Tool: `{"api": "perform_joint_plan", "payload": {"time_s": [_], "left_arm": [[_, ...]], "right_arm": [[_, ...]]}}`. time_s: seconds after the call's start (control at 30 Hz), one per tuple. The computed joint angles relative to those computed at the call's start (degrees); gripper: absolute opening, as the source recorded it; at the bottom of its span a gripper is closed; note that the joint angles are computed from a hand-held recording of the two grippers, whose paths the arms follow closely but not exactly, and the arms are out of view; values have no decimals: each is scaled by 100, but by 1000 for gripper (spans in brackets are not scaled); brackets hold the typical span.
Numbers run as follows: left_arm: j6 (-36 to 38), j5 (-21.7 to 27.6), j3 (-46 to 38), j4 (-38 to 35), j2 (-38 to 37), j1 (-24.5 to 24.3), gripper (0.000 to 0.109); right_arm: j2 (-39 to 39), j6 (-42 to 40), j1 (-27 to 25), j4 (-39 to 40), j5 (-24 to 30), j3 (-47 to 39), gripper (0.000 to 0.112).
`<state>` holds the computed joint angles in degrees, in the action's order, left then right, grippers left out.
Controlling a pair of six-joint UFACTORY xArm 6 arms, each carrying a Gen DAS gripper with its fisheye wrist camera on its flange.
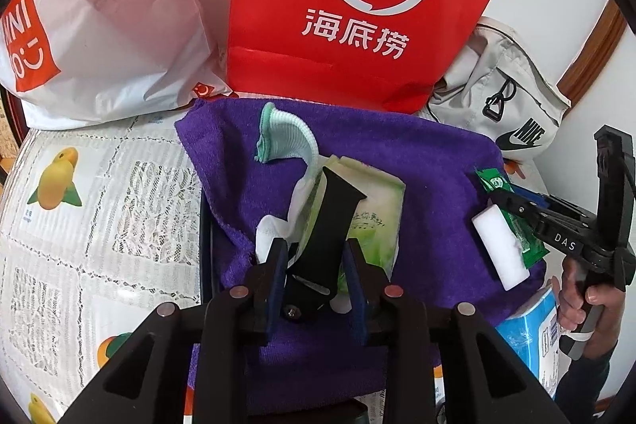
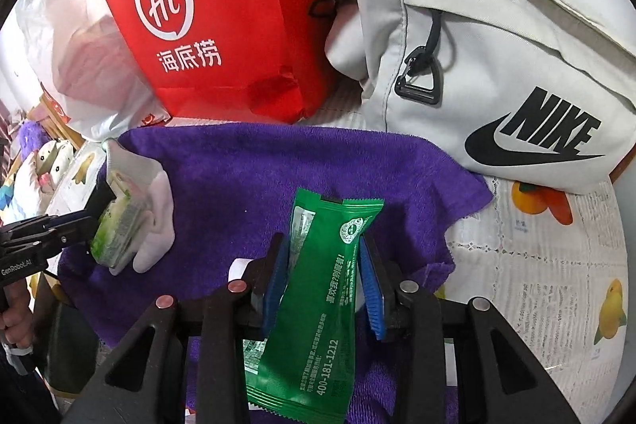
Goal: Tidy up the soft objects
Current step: 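Release the strap with the left gripper while the right gripper drops the green packet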
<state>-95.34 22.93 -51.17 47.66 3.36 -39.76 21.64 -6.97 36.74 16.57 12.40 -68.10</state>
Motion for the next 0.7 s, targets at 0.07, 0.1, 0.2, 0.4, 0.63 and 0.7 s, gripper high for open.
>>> {"api": "perform_joint_plan", "payload": {"time_s": [0.07,0.1,0.2,0.4,0.63,0.7], "left_arm": [[58,15,-13,-58,10,-7,29],[56,32,-13,-55,0,-15,29],[35,49,-14,-24,-34,-31,31],[74,512,-56,-67,-186,-207,42],[-171,1139,76,84,-678,-627,42],[-424,1340,148,295,-851,-816,42]], "right_arm": [[-13,103,0,-163,-14,22,38],[-22,218,-5,-309,-34,36,39],[-99,375,-14,-562,-99,127,51],[-431,941,-25,-1280,-281,472,65],[-1283,1410,76,-1580,-606,1320,66],[-1599,1549,141,-1595,-844,1661,66]]}}
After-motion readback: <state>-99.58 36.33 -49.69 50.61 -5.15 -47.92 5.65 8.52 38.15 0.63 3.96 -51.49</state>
